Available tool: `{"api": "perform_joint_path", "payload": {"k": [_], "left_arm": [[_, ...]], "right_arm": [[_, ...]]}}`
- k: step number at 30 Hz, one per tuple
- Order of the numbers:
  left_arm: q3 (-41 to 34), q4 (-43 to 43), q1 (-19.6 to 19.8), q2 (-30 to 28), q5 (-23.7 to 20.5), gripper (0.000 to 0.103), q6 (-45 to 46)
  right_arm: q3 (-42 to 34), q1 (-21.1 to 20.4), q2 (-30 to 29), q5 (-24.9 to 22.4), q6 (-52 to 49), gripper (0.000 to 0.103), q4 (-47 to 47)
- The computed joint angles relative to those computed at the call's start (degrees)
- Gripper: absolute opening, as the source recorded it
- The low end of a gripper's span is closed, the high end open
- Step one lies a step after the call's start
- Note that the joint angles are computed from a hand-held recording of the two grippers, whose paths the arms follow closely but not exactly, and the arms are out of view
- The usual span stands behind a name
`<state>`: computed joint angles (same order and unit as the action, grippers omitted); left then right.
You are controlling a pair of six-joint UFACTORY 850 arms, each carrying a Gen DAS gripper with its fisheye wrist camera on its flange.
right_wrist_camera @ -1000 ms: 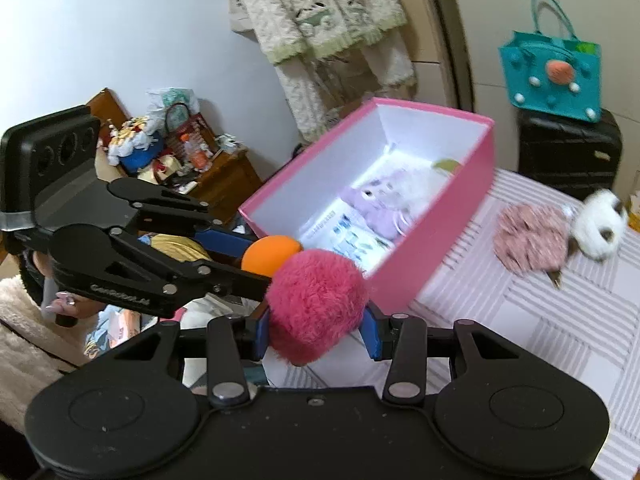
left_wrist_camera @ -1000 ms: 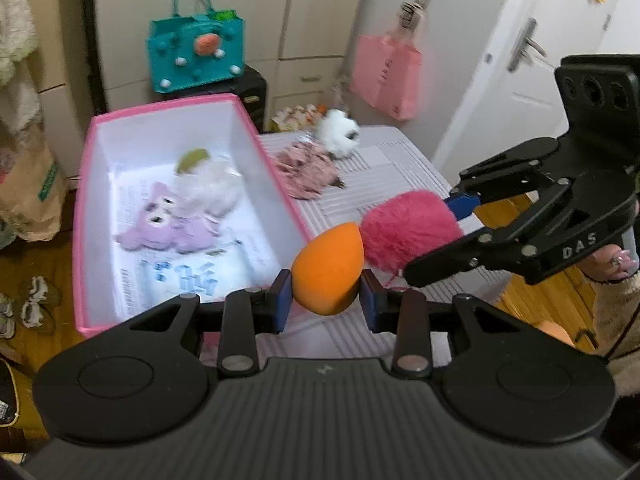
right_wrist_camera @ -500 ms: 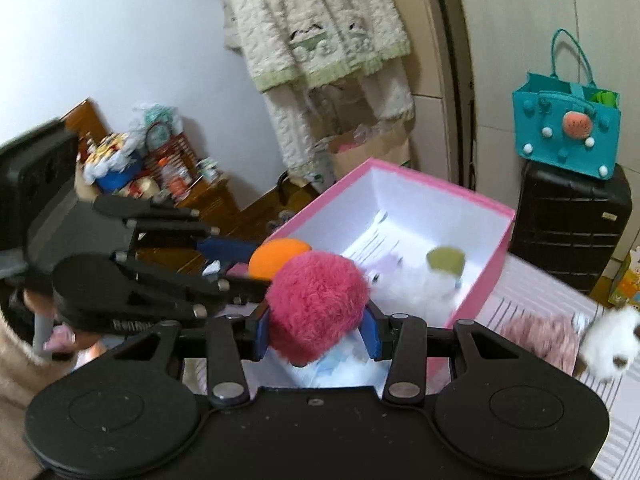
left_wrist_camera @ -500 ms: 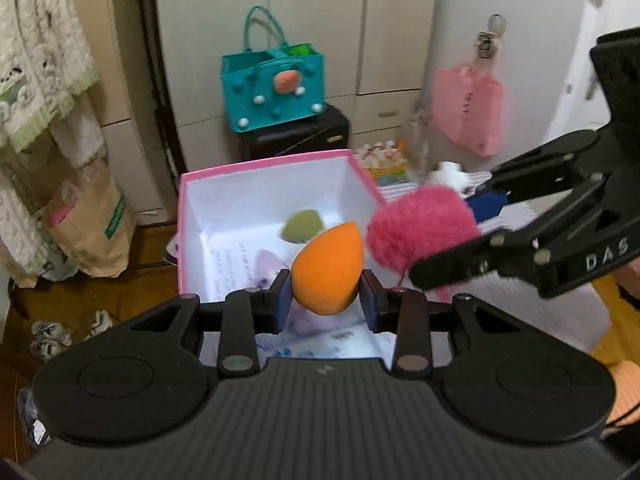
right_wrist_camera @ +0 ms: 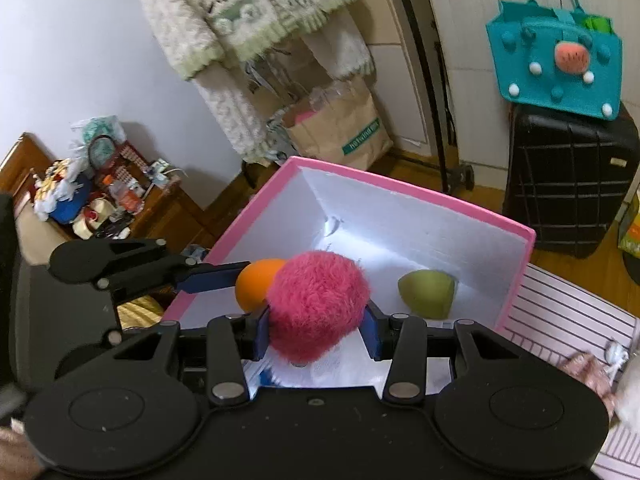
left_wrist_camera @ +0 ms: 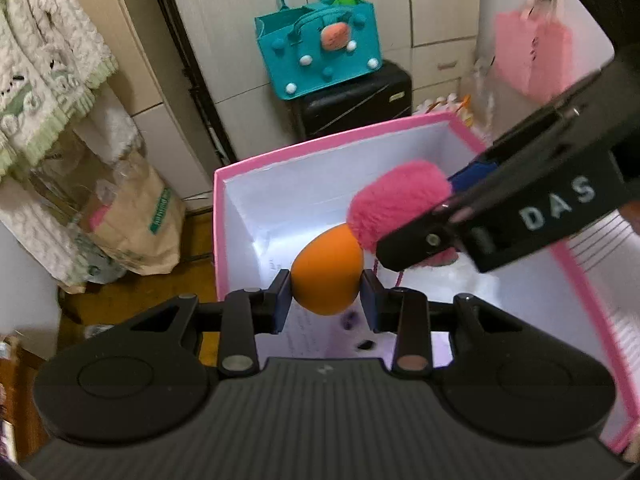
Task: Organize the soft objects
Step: 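Open the left gripper to drop the sponge while the right gripper releases the pom-pom into the box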
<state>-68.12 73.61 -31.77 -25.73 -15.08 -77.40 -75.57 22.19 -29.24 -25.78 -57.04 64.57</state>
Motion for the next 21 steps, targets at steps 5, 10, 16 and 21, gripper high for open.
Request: {"api": "perform_joint_path", "payload": {"k": [5,10,16,21], "left_arm": [[-1.50,3.74,-0.37,-1.65,-3.58,0.036,-1.94],[-2.76,3.89,-0.31,-2.68,-4.77,0.038,-1.25],[-1.27,10.64,-0.80,-1.89,-5.16,0.045,-7.25],[2.27,17.31,-1.02,1.20,-4.80,0.054,-14.60]], "right_arm": [[-4.89,0.06,-4.01,-1.05,6.56,0.050,-4.76],[-7.81,0.09,-6.52,-1.21,10.41,0.052,-6.51],[-7.76,-0.36,-6.98,-1.01,8.15,0.054,-2.78],[-3.26,-0.23,-3.07,1.42,3.35,0.054,-0.23]]}}
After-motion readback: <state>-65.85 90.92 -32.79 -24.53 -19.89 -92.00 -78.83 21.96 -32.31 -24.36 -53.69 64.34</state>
